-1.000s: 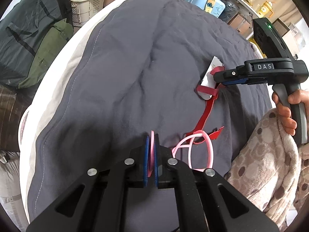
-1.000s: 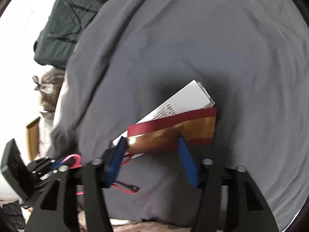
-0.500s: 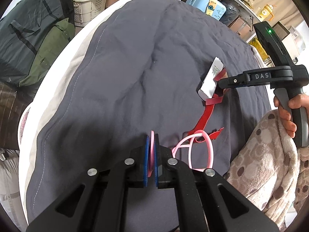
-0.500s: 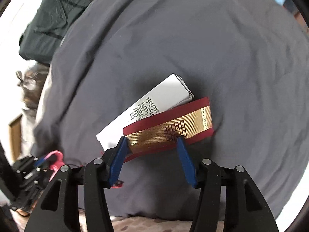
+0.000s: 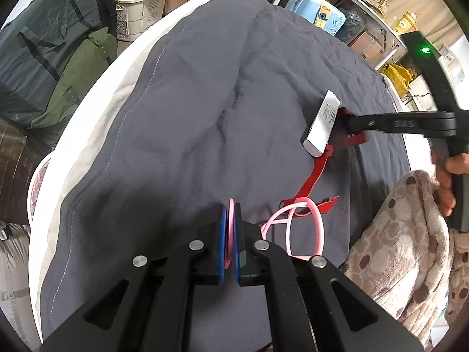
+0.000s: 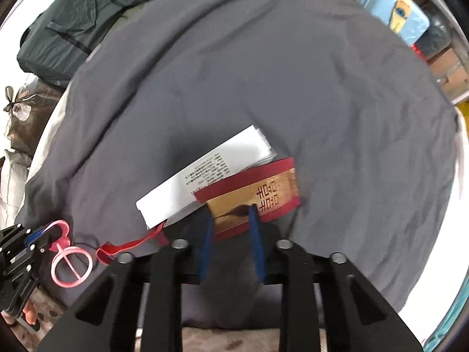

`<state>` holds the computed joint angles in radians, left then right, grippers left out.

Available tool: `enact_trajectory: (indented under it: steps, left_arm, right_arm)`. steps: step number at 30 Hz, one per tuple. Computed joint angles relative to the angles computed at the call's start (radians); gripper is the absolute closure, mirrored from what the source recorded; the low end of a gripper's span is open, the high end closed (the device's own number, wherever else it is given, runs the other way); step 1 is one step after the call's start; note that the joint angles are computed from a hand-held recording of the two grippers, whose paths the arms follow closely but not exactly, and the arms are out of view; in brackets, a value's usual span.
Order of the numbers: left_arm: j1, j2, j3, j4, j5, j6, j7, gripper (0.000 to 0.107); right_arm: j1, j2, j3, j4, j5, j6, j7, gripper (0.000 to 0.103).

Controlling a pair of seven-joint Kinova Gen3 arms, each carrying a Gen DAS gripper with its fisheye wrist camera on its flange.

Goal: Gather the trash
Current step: 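Grasp the pink wire stand with the left gripper while the right grasps the red-gold packet, then lift and carry the stand with the left gripper while the right carries the packet to the bin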

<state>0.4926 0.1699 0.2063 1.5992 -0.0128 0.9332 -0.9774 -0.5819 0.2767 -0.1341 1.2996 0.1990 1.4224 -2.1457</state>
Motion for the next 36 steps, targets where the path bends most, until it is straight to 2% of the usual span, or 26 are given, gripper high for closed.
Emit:
enact_trajectory:
  steps: [3,8,11,12,14,18,23,26,30,36]
  left_arm:
    - [-0.002,-0.009,0.001,0.005,0.004,-0.01,-0.005,0.103]
    - [0.009,-0.013,0.003,0.003,-0.021,-0.012,0.004,0.103]
    - [0.023,-0.022,0.004,-0.008,-0.049,-0.006,0.032,0.104]
    - [0.029,-0.029,0.005,-0.012,-0.062,-0.002,0.045,0.104]
    - [0.046,-0.049,0.009,-0.031,-0.101,0.017,0.082,0.104]
    - [0.063,-0.083,0.027,-0.08,-0.142,0.057,0.131,0.104]
    - [0.08,-0.115,0.054,-0.139,-0.197,0.113,0.193,0.104]
    - [0.085,-0.141,0.068,-0.145,-0.23,0.118,0.224,0.104]
    - [0.083,-0.19,0.09,-0.133,-0.26,0.113,0.276,0.104]
    - [0.052,-0.264,0.139,-0.097,-0.299,0.125,0.348,0.104]
  right_arm:
    - [-0.009,-0.034,0.041,-0.009,0.006,0.027,0.009,0.095]
    - [-0.108,-0.079,0.272,0.028,-0.077,0.01,0.085,0.1]
    - [-0.15,-0.107,0.402,0.067,-0.179,-0.04,0.146,0.101]
    - [-0.141,-0.126,0.421,0.085,-0.219,-0.062,0.163,0.101]
    - [-0.094,-0.182,0.404,0.142,-0.301,-0.129,0.171,0.102]
    - [0.091,-0.307,0.267,0.234,-0.463,-0.24,0.232,0.102]
    - [0.306,-0.371,0.064,0.248,-0.558,-0.261,0.293,0.101]
    - [0.329,-0.405,0.041,0.258,-0.595,-0.254,0.32,0.101]
    - [0.308,-0.439,0.04,0.254,-0.595,-0.232,0.325,0.101]
    - [0.287,-0.439,0.039,0.223,-0.628,-0.216,0.345,0.101]
